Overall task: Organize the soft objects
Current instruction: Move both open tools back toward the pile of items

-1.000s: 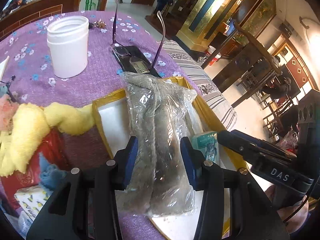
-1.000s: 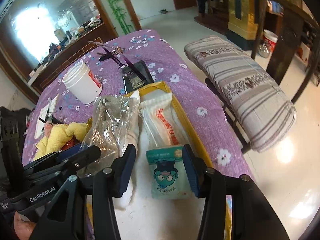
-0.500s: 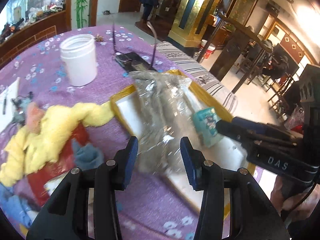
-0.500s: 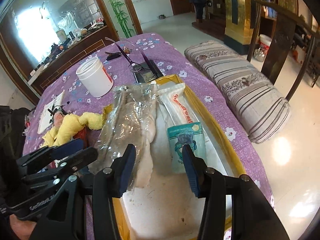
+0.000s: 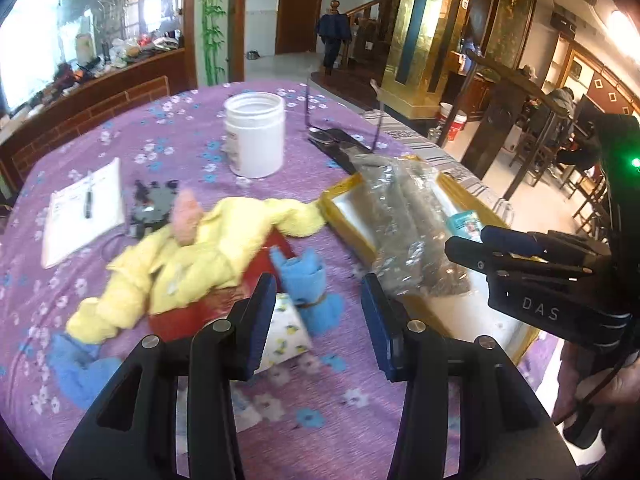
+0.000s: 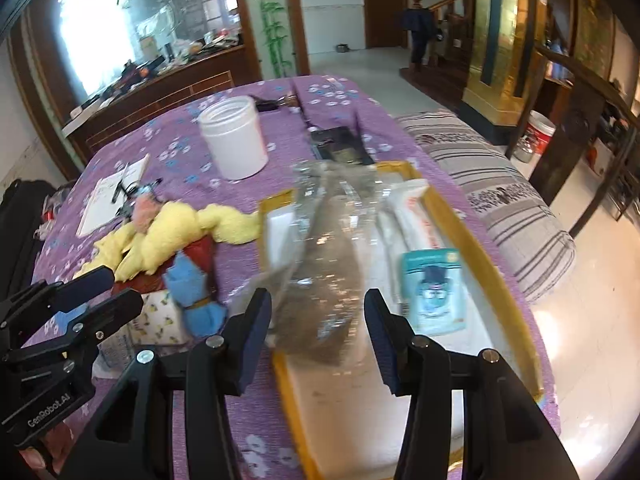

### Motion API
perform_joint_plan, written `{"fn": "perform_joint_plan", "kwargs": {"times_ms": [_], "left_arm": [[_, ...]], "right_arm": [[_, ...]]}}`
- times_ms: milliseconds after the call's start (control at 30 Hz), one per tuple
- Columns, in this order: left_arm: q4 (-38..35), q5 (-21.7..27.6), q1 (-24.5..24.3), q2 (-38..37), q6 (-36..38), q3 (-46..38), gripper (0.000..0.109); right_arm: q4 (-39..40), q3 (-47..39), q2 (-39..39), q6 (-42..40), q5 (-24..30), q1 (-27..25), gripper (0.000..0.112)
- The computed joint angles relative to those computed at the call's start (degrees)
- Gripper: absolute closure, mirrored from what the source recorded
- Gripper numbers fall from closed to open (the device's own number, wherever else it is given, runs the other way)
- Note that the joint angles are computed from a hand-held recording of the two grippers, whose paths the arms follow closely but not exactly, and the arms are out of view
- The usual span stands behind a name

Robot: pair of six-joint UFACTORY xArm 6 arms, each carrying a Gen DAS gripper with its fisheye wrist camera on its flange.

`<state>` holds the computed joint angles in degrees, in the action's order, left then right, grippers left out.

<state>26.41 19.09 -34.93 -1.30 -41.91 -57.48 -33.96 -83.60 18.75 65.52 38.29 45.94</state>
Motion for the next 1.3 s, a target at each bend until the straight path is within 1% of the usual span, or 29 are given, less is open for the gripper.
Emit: {"fn": "perform_joint_plan", "kwargs": {"times_ms": [133, 200, 233, 300, 333, 367, 433, 500, 567, 633, 700, 833, 867, 933, 1033, 1133, 1167, 1267, 1300], "left_arm": [[0.4, -1.9, 1.4, -3.8, 0.4, 4.7, 0.065], [-1.3, -2.0, 2.2, -5.7, 1.8, 6.9, 0.065], [-2.0, -2.0, 2.6, -6.7, 1.9, 8.1, 0.065], [-5.9, -2.6, 3.5, -8.8, 4.3, 11.0, 0.065], [-5.3, -2.3, 4.0, -10.0, 3.4, 12.2, 0.065], [-3.2, -1.7, 4.9, -11.7, 0.8, 13.9, 0.065], [-4.1, -1.6, 6.5, -14.5, -0.1, 17.1, 0.065], [-5.1, -0.5, 8.3, -17.8, -1.5, 20.7, 0.065], [-8.6, 1.0, 10.5, -21.8, -1.0, 24.8, 0.065], [-10.4, 3.1, 12.2, -25.4, -1.4, 28.0, 0.065], [-15.4, 4.6, 14.0, -29.2, 0.3, 31.6, 0.065], [-18.7, 6.8, 15.8, -33.5, -0.6, 36.0, 0.065], [-20.2, 6.9, 16.1, -33.6, -0.1, 36.4, 0.065], [-26.4, 6.3, 16.7, -33.4, 3.0, 37.3, 0.065], [-35.9, 4.4, 16.1, -33.0, 7.8, 38.1, 0.065], [-43.4, 3.4, 15.2, -30.1, 11.0, 36.5, 0.065], [-44.5, 3.5, 15.1, -28.9, 11.1, 35.5, 0.065], [-43.5, 6.1, 14.9, -23.5, 7.5, 31.4, 0.065], [-41.4, 5.9, 14.7, -22.1, 5.0, 30.5, 0.063]], "right_arm": [[1.6, -4.1, 2.9, -4.1, 1.7, 1.4, 0.064], [2.6, -5.9, 4.3, -6.1, 2.1, 2.1, 0.063], [3.3, -6.8, 5.0, -6.9, 2.2, 2.4, 0.061], [5.4, -8.2, 6.3, -9.3, 1.8, 3.1, 0.057], [6.4, -8.6, 6.8, -10.3, 1.5, 3.4, 0.057], [8.0, -9.1, 7.4, -11.9, 1.1, 3.6, 0.057], [11.4, -10.2, 8.7, -15.6, 0.4, 4.2, 0.057], [14.6, -10.7, 9.6, -18.4, -0.2, 4.6, 0.057], [17.6, -11.6, 10.5, -20.5, -0.2, 4.7, 0.057], [18.7, -12.0, 10.9, -21.0, 0.0, 4.9, 0.057], [19.8, -12.8, 11.5, -21.5, 0.0, 5.0, 0.057], [21.6, -13.9, 12.4, -22.7, 0.1, 5.4, 0.057], [22.3, -14.1, 12.6, -23.4, 0.1, 5.5, 0.057], [22.9, -14.9, 13.1, -24.6, 0.2, 5.7, 0.057], [23.2, -15.1, 13.2, -25.3, -0.2, 5.8, 0.057], [23.1, -13.9, 12.4, -25.3, -0.8, 5.8, 0.057], [23.1, -13.4, 12.1, -25.3, -1.0, 5.7, 0.057], [23.0, -11.9, 11.0, -25.0, -1.7, 5.5, 0.057], [22.9, -11.1, 10.5, -24.9, -2.1, 5.4, 0.057]]}}
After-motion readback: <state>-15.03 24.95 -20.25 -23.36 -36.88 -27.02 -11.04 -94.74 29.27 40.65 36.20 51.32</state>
